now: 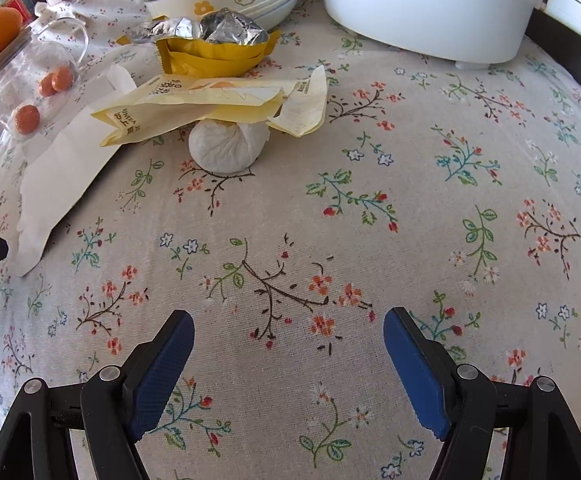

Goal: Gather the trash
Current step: 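Grasp the white paper sheet with the left gripper while the right gripper grasps the yellow wrapper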

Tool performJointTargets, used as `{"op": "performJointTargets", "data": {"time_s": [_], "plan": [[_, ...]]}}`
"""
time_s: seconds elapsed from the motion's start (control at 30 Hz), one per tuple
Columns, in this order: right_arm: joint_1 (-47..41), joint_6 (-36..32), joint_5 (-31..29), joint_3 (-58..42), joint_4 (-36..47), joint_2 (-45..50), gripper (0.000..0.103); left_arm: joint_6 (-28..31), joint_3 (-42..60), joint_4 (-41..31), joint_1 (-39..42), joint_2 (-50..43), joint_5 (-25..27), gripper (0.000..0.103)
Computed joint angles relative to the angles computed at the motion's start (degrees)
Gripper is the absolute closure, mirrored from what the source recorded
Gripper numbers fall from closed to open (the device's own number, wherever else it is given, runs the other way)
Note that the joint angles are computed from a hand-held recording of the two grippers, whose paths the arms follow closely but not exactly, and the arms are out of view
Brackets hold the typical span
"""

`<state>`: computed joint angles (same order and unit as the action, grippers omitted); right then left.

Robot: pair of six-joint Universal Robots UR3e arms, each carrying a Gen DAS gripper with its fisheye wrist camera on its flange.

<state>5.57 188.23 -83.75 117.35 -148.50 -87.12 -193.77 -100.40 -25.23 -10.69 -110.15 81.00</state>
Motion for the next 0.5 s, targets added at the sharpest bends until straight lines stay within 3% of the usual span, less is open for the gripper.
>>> {"op": "performJointTargets", "data": {"time_s": [0.07, 0.13, 0.2, 0.5], "plan": [[-1.0, -0.3, 1.1, 0.2, -0.2, -0.6, 0.021, 1.5, 2.2, 0.6, 0.5, -1.1, 1.3, 0.092], [-1.2, -0.3, 0.7, 0.2, -0.8, -0.8, 0.021, 2.1, 4.7, 2.0, 1.8, -3.4, 1.8, 0.06], [-1.4, -1.0, 0.5, 0.2, -1.5, -0.7, 0.021, 2.5, 8.2, 3.2, 3.3, -7.3, 2.0, 0.045], [-2.4, -2.5, 0.2, -1.3, -2.6, 3.0, 0.021, 4.5, 16.8, 10.5, 7.0, -20.7, -3.9, 0.045]]}}
